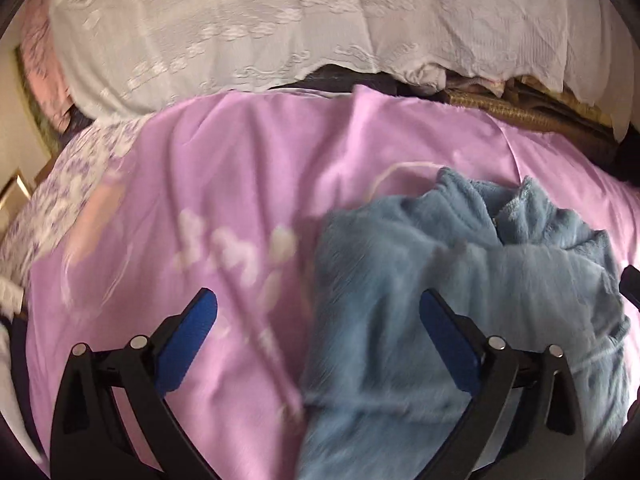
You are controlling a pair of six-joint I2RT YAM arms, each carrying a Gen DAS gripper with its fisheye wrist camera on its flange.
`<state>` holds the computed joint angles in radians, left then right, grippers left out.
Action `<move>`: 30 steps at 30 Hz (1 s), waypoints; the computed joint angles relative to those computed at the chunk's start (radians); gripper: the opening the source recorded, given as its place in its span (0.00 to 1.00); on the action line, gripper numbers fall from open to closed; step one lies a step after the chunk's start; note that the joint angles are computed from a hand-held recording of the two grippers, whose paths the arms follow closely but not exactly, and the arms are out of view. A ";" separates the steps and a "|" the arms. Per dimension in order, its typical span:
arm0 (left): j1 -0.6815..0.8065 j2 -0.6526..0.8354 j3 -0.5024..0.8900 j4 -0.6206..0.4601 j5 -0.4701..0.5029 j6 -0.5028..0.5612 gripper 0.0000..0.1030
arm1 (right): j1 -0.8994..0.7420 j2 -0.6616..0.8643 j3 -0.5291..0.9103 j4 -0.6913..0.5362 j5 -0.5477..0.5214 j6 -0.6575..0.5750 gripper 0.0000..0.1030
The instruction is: Fold small clothes
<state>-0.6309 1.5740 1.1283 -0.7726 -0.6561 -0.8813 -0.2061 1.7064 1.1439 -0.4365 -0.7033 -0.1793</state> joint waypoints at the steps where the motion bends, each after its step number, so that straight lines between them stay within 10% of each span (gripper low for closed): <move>1: 0.036 0.063 0.030 0.023 0.028 0.038 0.96 | 0.027 0.048 0.031 -0.007 0.045 0.018 0.75; 4: 0.106 0.211 0.062 0.029 0.076 0.043 0.96 | 0.052 0.095 -0.021 0.124 0.086 -0.004 0.75; 6: 0.143 0.145 -0.058 0.177 0.153 0.030 0.96 | 0.060 0.035 -0.057 0.122 0.126 -0.025 0.75; 20: -0.034 -0.165 -0.318 0.146 0.145 -0.174 0.96 | -0.088 -0.136 -0.197 0.031 0.025 -0.193 0.96; 30: -0.467 -0.356 -0.486 0.033 0.083 -0.508 0.95 | -0.525 -0.085 -0.160 -0.354 -0.160 -0.619 0.96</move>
